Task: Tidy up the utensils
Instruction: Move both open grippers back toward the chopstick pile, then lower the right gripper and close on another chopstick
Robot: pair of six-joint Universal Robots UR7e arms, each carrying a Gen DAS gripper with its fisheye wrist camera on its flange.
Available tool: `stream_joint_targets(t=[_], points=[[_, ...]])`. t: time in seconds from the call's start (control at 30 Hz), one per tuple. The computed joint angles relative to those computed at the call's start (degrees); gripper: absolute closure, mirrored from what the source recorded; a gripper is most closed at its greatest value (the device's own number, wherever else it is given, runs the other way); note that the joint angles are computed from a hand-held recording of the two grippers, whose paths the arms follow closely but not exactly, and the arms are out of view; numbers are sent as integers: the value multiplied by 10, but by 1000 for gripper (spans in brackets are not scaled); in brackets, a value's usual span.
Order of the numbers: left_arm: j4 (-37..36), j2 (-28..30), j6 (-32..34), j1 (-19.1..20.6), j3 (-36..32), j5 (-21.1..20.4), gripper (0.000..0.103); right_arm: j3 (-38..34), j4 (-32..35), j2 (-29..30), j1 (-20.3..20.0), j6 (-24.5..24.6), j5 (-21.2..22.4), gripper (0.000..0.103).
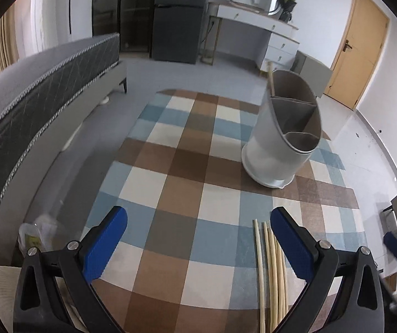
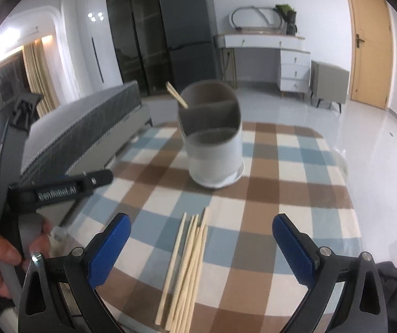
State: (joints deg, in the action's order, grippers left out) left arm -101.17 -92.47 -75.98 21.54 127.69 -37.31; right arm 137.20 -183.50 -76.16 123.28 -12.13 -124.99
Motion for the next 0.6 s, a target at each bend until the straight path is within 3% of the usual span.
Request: stream_joint_targets(t=[0.07, 0.17, 0.27, 0.4, 0.6], points=[[14, 7, -7, 8, -10, -8, 2, -4, 18, 4, -10, 13, 4, 2], [0, 10, -4, 22, -15, -21, 2, -17, 68, 9, -29, 40, 17, 15], [16, 20, -9, 35, -28, -23, 2, -35, 119, 18, -47, 67, 20, 19], [8, 19, -11, 55, -34, -37, 2, -63, 170, 36, -66, 83, 42, 33], [-22, 5, -14, 91, -41, -78, 2, -127, 241, 88, -88, 103, 40, 41]])
